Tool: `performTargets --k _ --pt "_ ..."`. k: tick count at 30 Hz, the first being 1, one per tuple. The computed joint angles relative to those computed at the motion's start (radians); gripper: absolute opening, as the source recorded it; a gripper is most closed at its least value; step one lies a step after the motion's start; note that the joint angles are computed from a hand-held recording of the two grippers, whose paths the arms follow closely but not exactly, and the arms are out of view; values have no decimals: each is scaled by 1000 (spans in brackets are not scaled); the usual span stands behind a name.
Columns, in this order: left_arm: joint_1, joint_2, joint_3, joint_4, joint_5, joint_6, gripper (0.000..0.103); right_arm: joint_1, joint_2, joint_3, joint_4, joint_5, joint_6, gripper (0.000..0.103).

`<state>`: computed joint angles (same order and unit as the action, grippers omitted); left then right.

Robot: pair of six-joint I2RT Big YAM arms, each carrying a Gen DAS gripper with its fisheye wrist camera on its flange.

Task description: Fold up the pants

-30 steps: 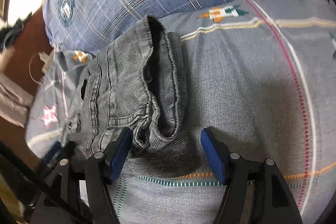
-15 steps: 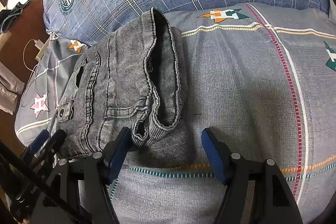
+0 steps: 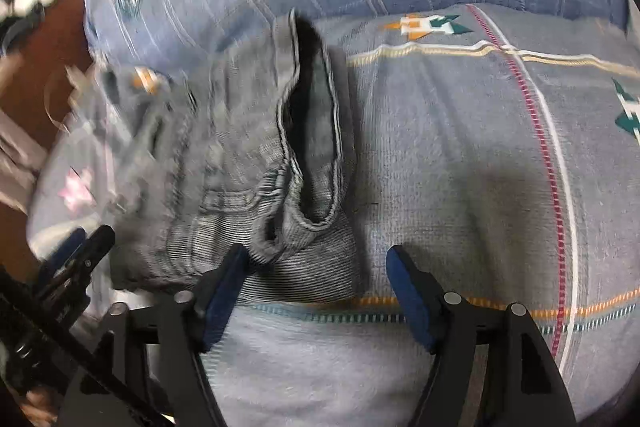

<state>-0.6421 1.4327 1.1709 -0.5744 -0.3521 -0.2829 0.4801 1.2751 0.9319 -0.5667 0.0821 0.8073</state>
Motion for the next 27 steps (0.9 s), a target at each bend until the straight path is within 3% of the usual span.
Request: performTargets --k 2,4,8,10,13,16,17,19,22,23,24,26,27 --pt "23 -26 8 3 25 -6 76 -19 -61 -13 47 -6 -9 76" --pt "53 -10 68 -53 85 -14 76 -50 -84 9 60 -42 -29 80" --pt "124 140 304 -210 240 -48 76 -142 28 171 -13 -190 -126 83" --pt "154 220 401 -237 328 -53 76 -172 94 228 -23 -198 -154 83" --pt "190 342 520 -291 444 -67 76 -241 178 230 67 -311 -122 79" --pt "230 395 507 -292 599 -121 72 -278 217 181 147 -394 -97 72" --pt "238 403 500 -303 618 -167 65 -285 244 195 119 -409 -86 67" --pt "255 414 496 -296 686 -205 64 -298 272 214 124 -465 -79 66" --pt "252 444 533 -313 687 -207 63 -291 292 218 153 -481 -74 65" --pt "247 462 551 -336 679 -201 63 -283 295 220 149 -464 -85 59" --pt "247 473 562 -350 677 -197 60 -274 295 228 127 -440 -103 44" --pt "244 467 541 -320 694 -203 35 -266 292 237 116 -445 -125 27" --pt "238 451 527 -298 682 -204 30 -259 280 235 114 -430 -128 20"
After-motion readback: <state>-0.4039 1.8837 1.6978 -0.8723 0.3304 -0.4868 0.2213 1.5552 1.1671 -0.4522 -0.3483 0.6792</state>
